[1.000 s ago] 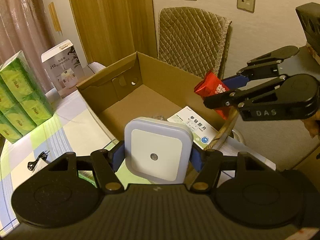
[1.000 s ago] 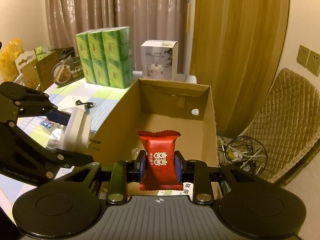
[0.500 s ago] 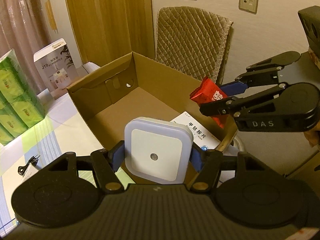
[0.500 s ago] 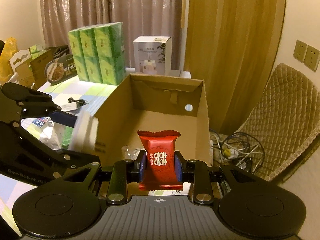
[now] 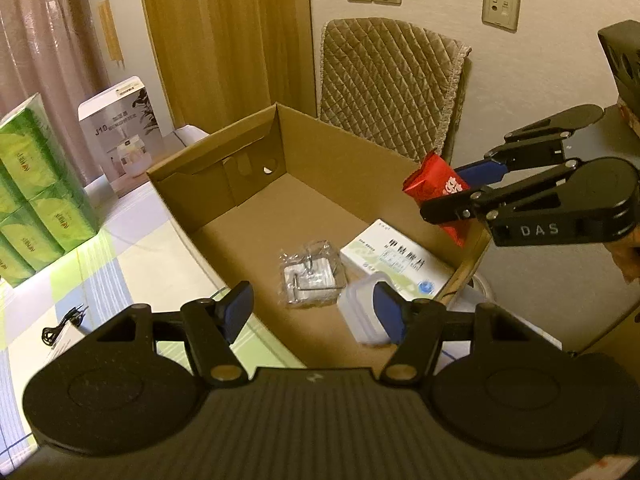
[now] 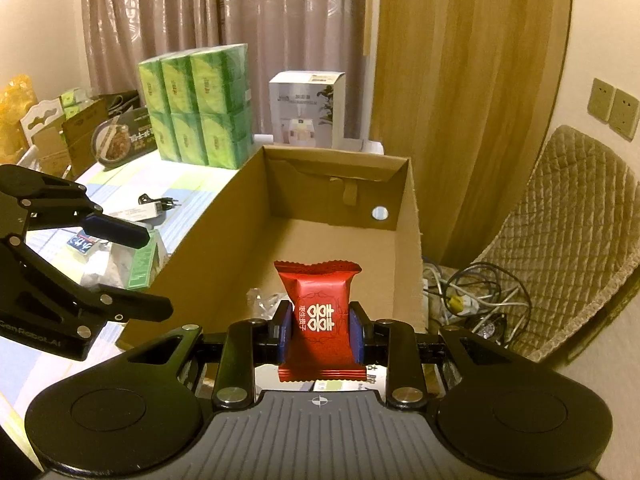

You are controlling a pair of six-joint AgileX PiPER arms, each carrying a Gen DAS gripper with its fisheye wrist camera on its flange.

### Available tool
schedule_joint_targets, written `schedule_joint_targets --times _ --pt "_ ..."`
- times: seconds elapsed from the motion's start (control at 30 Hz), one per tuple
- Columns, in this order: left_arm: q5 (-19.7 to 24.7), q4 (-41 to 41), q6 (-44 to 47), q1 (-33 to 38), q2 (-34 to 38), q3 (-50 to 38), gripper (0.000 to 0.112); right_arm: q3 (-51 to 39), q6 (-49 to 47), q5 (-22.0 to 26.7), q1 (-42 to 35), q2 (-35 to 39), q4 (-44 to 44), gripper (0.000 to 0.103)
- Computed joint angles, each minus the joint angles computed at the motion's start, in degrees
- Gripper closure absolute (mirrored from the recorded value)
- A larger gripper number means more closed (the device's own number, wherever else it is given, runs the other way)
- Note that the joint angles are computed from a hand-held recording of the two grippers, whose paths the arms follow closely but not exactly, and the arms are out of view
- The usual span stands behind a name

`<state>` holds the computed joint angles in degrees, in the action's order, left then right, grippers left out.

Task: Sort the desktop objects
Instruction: 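Open the left tool to drop the night light while the right tool drops the candy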

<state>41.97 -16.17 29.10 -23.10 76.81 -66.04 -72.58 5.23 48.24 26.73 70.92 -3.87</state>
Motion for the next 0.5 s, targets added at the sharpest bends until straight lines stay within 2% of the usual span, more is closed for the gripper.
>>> schedule_joint_targets --times 0.27,0.37,0.4,0.43,0.5 --pt "1.30 -1.39 1.47 1.96 -1.62 0.88 0.050 -1.11 1.03 0.07 1.66 0.68 -1.09 0.077" --pt "1.53 -1.47 1.55 2.21 -2.00 1.02 0.050 -0.08 2.64 -2.14 2.53 0.18 -3.18 0.075" --pt "1.60 -1.59 1.64 2.34 -2.05 1.00 0.050 0.18 3.13 -2.75 2.80 0.08 -3.92 0.058" --pt "1.67 -1.70 1.74 2.48 -2.12 1.04 0.050 0.39 3.71 -3.15 3.03 -0.03 -4.52 0.036" --pt "1.86 -1.81 1.87 2.72 -2.25 1.10 0.050 1.11 3.12 -4.18 2.67 -0.60 -3.42 0.032"
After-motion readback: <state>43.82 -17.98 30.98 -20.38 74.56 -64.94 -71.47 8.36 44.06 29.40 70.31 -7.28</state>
